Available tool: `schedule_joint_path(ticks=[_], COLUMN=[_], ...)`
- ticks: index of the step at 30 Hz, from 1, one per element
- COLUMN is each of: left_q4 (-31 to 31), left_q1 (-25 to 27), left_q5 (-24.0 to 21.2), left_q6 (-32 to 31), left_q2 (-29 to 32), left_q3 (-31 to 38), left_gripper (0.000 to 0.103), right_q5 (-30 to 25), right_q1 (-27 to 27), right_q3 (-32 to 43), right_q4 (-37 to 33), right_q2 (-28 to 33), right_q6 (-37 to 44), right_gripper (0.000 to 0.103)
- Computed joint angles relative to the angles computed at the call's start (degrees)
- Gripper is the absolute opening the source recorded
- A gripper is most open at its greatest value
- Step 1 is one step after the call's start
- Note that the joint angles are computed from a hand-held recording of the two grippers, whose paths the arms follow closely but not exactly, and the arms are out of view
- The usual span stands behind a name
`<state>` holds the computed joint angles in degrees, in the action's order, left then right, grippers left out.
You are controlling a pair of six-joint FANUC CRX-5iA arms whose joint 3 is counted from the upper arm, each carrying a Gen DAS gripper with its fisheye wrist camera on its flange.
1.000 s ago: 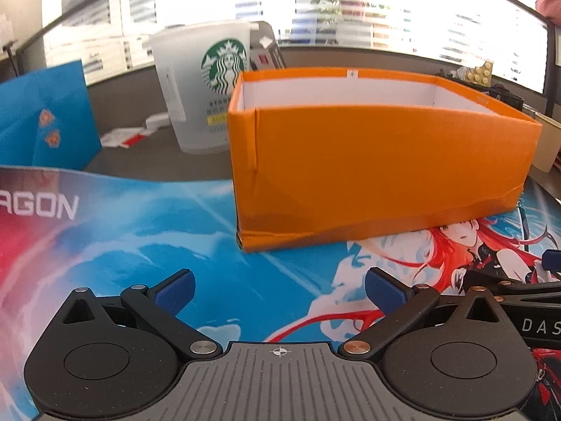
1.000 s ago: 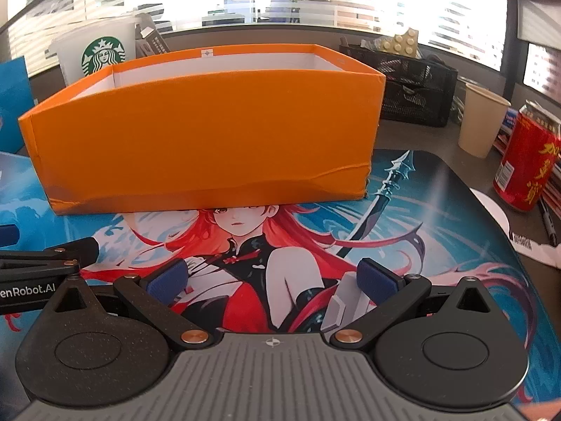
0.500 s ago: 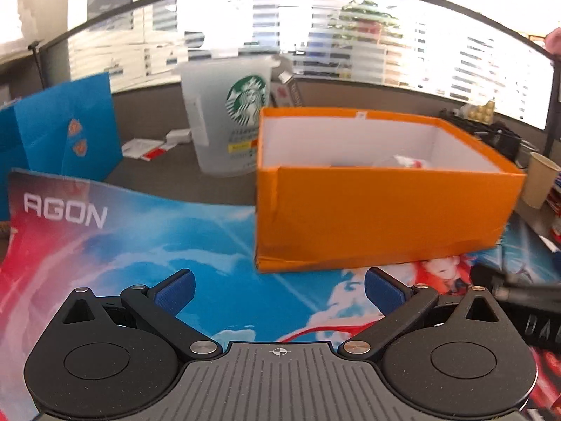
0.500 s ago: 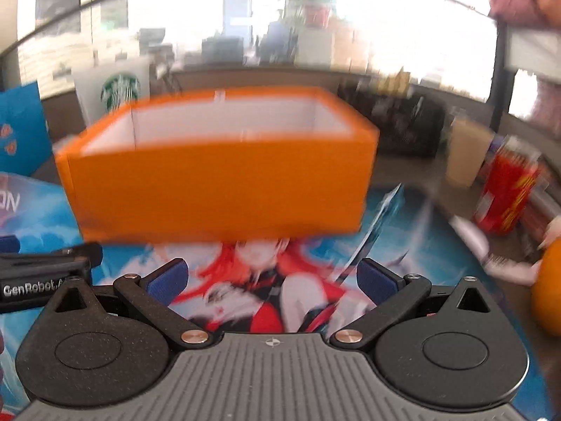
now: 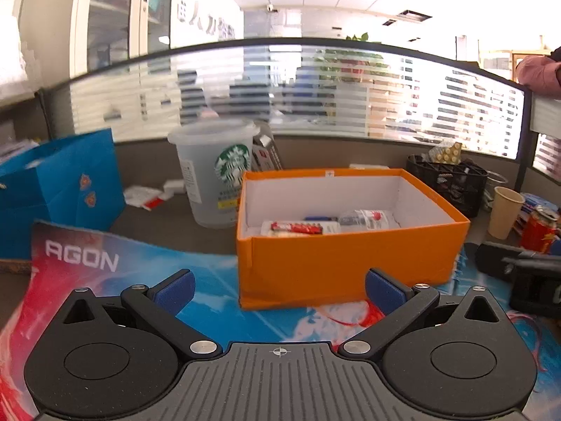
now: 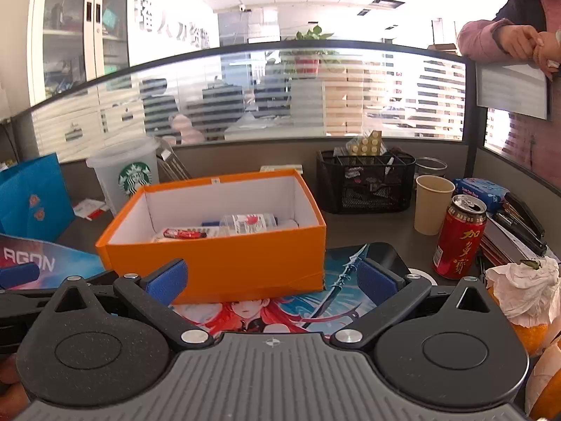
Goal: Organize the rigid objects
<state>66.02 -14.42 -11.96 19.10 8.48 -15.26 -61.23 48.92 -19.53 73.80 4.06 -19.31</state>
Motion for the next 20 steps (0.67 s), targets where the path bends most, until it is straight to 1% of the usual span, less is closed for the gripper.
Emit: schedule_joint_path(ticks=[1, 2, 3, 6, 7, 9, 11, 14, 18, 20], left_q4=[-1.97, -2.31, -1.81, 5.67, 6.53, 6.26, 4.89, 1.84, 2.46, 0.05], left_q1=[0.93, 1.37, 1.31, -1.01, -1.23, -1.05, -0.95, -0.14, -0.51, 0.39], left_q5=[-1.91, -2.95, -2.91, 1.32, 1.46, 0.76, 1.16, 0.34, 1.76, 0.19], left_q6=[2.6, 3.18, 2.61, -4.85, -5.85, -5.7, -4.55, -2.5, -3.58, -1.51], left_q2=[-0.01, -0.16, -0.46, -1.21, -1.3, -1.34, -1.27, -0.9, -0.61, -0.26], left_q3=[0.51, 0.61, 0.33, -1.62, -1.77, -1.73, -1.62, -0.99, -1.09, -0.35], left_gripper=[0.103, 0.103, 0.103, 0.103, 0.103, 0.103, 0.103, 0.103, 0.103, 0.103], right_q5=[-0.6, -1.32, -1.83, -2.5, -3.1, -2.84, -2.53, -2.38, -1.99, -2.05], right_q1=[0.28, 0.47, 0.49, 0.66, 1.0, 1.04, 0.92, 0.86, 0.69, 0.63], right_q3=[0.26, 0.3, 0.33, -0.93, -0.74, -0.88, -1.05, -0.97, -0.96, -0.79], right_q4=[-0.31, -0.29, -0.18, 1.0, 0.69, 0.63, 0.96, 0.83, 0.85, 0.69], right_q2=[0.44, 0.74, 1.07, 0.67, 0.79, 0.77, 0.89, 1.03, 1.25, 1.46], right_q6=[0.26, 0.03, -0.57, -3.15, -3.01, -2.91, -3.3, -3.05, -3.43, -3.4], right_gripper=[0.103, 0.103, 0.103, 0.103, 0.103, 0.103, 0.103, 0.103, 0.103, 0.103])
